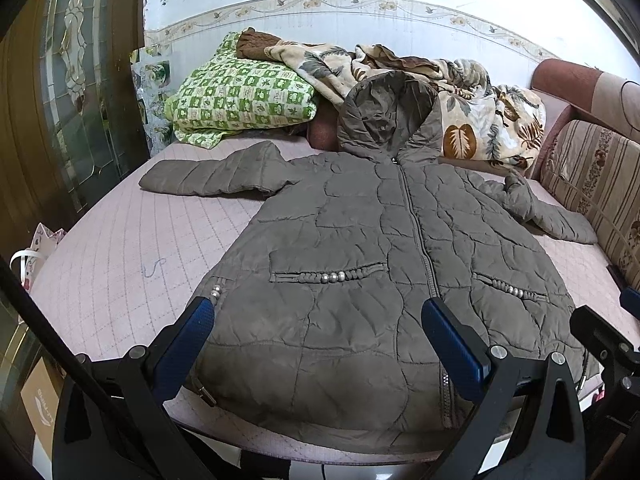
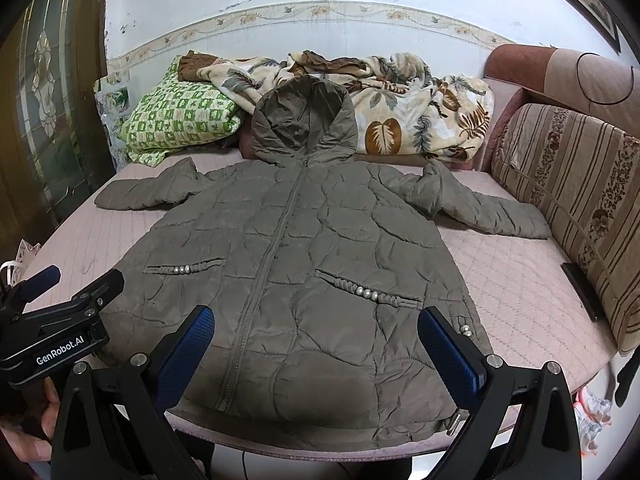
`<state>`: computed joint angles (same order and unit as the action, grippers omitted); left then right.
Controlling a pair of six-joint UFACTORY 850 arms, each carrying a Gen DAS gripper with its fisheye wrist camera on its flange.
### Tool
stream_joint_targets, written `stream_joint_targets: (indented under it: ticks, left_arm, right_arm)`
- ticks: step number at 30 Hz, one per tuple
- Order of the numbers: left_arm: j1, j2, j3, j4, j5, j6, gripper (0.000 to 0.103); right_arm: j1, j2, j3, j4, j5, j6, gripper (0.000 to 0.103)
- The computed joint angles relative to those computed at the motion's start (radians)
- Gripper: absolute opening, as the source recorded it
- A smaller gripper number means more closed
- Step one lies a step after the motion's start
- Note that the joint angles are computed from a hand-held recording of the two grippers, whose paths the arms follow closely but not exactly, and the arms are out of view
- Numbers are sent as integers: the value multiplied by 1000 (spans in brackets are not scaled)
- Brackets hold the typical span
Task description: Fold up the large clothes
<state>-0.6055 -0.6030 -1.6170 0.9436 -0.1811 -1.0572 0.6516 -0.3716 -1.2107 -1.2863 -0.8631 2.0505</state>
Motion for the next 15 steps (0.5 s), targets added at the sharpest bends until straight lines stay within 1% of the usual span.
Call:
stream_joint_targets:
  ticks: [2, 6, 11, 13, 15]
  left_arm:
    - [0, -1, -1, -15, 1, 16, 103]
    - [-3, -1, -3, -6, -2, 6, 103]
    - [-7, 11, 13, 66, -2, -56, 103]
    - [-8, 10, 11, 50, -3, -43, 103]
    - [-7, 11, 14, 67, -2, -60, 103]
  right_arm:
    - [3, 0, -2, 0, -15, 1, 103]
    - [3, 4, 2, -4, -14, 9, 103]
    - [3, 9, 9, -9, -11, 12, 103]
    - [2, 10, 9, -11, -8, 12, 103]
    - [2, 12, 11, -12, -8, 10, 103]
